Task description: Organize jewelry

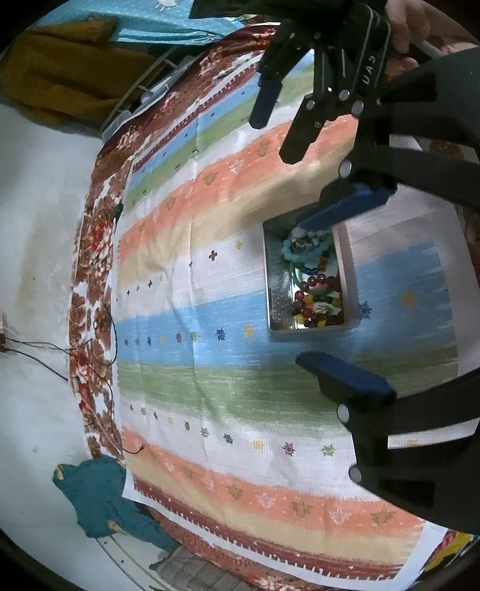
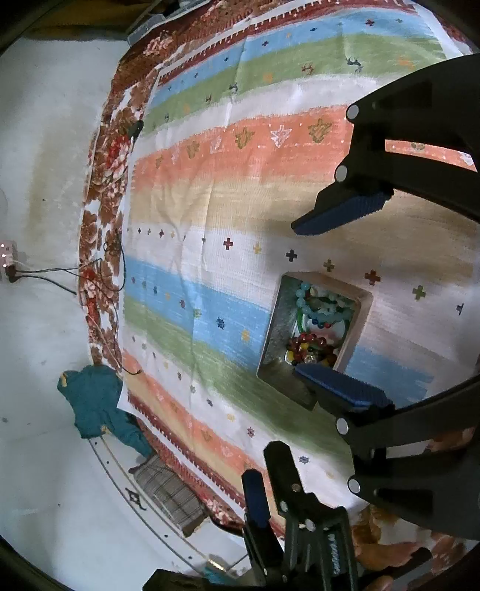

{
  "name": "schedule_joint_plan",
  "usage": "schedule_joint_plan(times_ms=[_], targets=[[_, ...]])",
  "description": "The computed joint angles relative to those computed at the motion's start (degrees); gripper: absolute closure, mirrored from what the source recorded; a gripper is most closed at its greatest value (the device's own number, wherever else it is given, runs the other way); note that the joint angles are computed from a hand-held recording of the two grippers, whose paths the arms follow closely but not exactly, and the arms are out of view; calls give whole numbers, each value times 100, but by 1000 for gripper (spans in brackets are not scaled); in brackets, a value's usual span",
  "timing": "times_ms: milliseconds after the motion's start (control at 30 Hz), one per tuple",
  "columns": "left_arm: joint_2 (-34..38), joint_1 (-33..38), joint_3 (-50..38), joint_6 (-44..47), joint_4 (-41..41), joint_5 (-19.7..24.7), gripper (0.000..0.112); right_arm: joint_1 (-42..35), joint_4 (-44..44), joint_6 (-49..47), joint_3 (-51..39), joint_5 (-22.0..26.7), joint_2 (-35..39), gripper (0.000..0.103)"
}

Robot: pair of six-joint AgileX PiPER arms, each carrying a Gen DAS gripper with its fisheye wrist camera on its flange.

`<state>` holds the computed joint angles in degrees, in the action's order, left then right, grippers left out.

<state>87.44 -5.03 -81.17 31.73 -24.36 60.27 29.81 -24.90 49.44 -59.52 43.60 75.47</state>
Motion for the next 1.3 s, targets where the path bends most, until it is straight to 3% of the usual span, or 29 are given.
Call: schedule_joint_plan(times_ms=[200, 333, 600, 1300], targets=[[-305, 20, 362, 14, 36, -221, 23, 420, -907, 955, 272, 154, -394, 20], [-677, 94, 754, 260, -88, -378, 15, 517, -929, 979, 384, 244, -503, 16], [-1213, 180, 1355, 552, -65, -830, 15, 845, -1232, 1398, 588, 329, -718, 11], [-1634, 452, 1654, 770, -407, -938, 15, 1675, -1940, 2230, 705, 825, -962, 8]])
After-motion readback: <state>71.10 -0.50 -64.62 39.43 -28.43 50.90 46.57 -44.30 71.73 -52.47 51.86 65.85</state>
